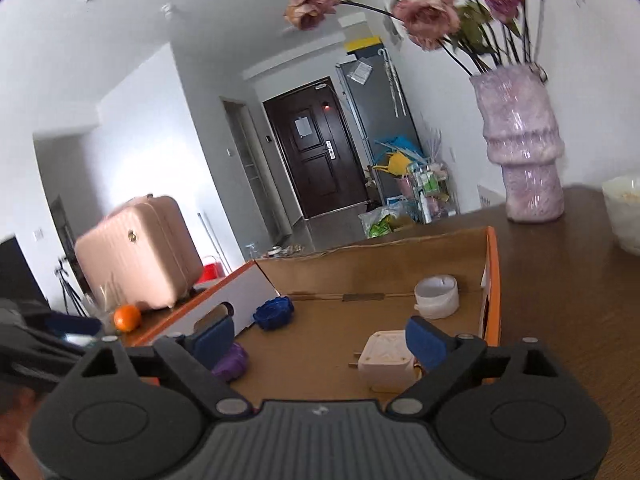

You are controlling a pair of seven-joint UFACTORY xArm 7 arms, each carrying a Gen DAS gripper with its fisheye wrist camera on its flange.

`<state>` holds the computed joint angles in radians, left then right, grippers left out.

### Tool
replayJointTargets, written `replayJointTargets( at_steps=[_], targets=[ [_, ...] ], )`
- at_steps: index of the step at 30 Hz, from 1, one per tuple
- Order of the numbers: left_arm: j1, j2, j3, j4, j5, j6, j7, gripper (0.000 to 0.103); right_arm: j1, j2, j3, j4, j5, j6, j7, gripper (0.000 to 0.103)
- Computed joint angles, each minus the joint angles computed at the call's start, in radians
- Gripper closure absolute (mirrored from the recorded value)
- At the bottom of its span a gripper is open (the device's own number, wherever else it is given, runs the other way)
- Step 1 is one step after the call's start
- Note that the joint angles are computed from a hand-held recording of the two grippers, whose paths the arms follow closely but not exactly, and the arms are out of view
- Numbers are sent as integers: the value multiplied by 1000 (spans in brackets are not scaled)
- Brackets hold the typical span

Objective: Organize rigid objects
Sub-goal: 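Withdraw both tools from the box toward the lint roller brush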

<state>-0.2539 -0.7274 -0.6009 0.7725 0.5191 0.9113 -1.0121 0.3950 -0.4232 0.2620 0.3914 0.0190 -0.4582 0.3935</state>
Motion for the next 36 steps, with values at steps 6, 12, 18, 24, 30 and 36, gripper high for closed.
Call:
replayJointTargets(
  at_steps=[6, 12, 18, 24, 30, 36],
  targets=[
    [-107, -189, 88, -97, -104, 17, 72, 5, -90, -274, 147, -52, 79, 226, -11, 10],
    [-108, -297, 95, -198, -170, -93, 102, 4, -31, -589, 183, -115, 31, 524, 86, 9],
    [-96, -403, 20, -257, -193, -74, 99, 2, 6, -770, 249, -137, -12, 738, 240, 9],
    [-150, -567, -126, -308, -168, 7, 66, 0, 80, -969, 414, -120, -45, 1006, 476, 8],
    [-356, -728, -204, -320, -296, 250, -1, 0, 196, -1034, 576, -20, -62, 1322, 670, 8],
    [-493, -788, -289, -247, -435, 502, -35, 0, 407, -1054, 623, 19, -53, 1479, 779, 9]
  ],
)
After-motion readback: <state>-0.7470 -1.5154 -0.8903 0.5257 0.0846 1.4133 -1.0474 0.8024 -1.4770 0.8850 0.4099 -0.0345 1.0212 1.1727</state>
